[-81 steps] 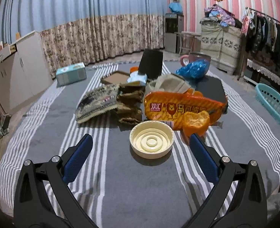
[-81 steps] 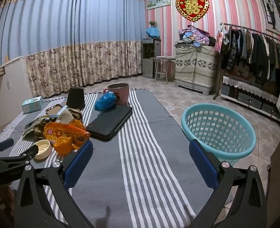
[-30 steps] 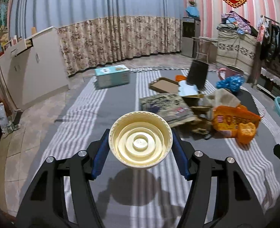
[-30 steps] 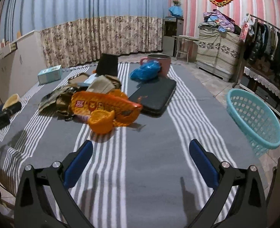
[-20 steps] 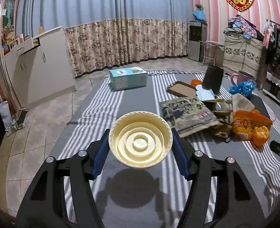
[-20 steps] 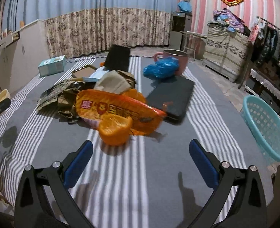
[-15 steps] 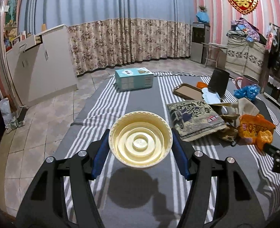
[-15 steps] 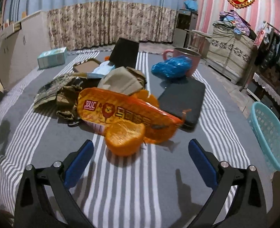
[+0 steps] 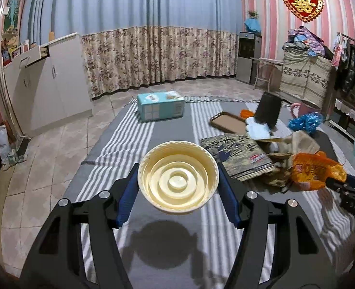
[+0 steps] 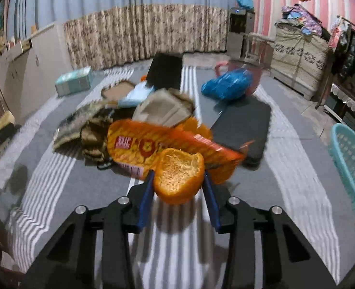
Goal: Collect trash
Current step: 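Carry the lid with the left gripper while the right gripper carries the peel to the blue basket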
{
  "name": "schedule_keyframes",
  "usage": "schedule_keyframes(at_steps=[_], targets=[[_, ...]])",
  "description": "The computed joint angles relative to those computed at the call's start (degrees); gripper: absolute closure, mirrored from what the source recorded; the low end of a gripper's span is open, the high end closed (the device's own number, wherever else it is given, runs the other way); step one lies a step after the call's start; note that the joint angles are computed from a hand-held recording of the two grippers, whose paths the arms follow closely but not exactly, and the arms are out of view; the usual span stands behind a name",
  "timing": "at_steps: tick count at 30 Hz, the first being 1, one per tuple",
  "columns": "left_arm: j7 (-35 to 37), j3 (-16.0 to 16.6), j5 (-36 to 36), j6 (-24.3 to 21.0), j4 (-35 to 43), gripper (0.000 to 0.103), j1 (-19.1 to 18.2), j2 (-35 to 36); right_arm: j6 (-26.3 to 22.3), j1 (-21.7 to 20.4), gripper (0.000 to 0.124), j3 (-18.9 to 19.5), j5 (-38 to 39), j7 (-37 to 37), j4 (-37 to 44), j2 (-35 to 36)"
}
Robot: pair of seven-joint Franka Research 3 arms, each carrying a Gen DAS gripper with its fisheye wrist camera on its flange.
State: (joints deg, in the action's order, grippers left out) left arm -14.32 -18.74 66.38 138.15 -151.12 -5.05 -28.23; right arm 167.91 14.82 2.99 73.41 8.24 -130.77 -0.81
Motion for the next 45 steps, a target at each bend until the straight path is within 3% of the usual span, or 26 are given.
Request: schedule_keyframes(at_steps=[5,10,18,36,45], targets=[[-0.41,-1.95,1.17,-1.64,3.94,0.043,-1.10,2.24,-0.71,-1.20,0.084,-2.29,8.66,-8.43,-0.62,-4.60],[-0.73,-3.03,3.32,-3.08,8.95,0.043,-2.90,6.21,-3.15,-3.78,0.084,-5.18,8.35,-7.90,-0.06,-7.04],[-0.44,-3.14,6.87,-5.21,19.89,0.043,-7.41,16.13,-2.90,-7.54,0.084,-7.60,10.21,-10.36,2.55,-6.23],[7.08,2.14,11.38,-4.88,42.83,0.042,-18.84,35.66,-4.83,-17.64,0.084,-9.25,8.76,-6.29,12.75,2.23],[15.40,6.12,8.27,-0.24,56.36,0.043,-23.41,46.17,-4.84,-22.46,0.084,-8.78,9.78,-5.05,19.32,7.84]])
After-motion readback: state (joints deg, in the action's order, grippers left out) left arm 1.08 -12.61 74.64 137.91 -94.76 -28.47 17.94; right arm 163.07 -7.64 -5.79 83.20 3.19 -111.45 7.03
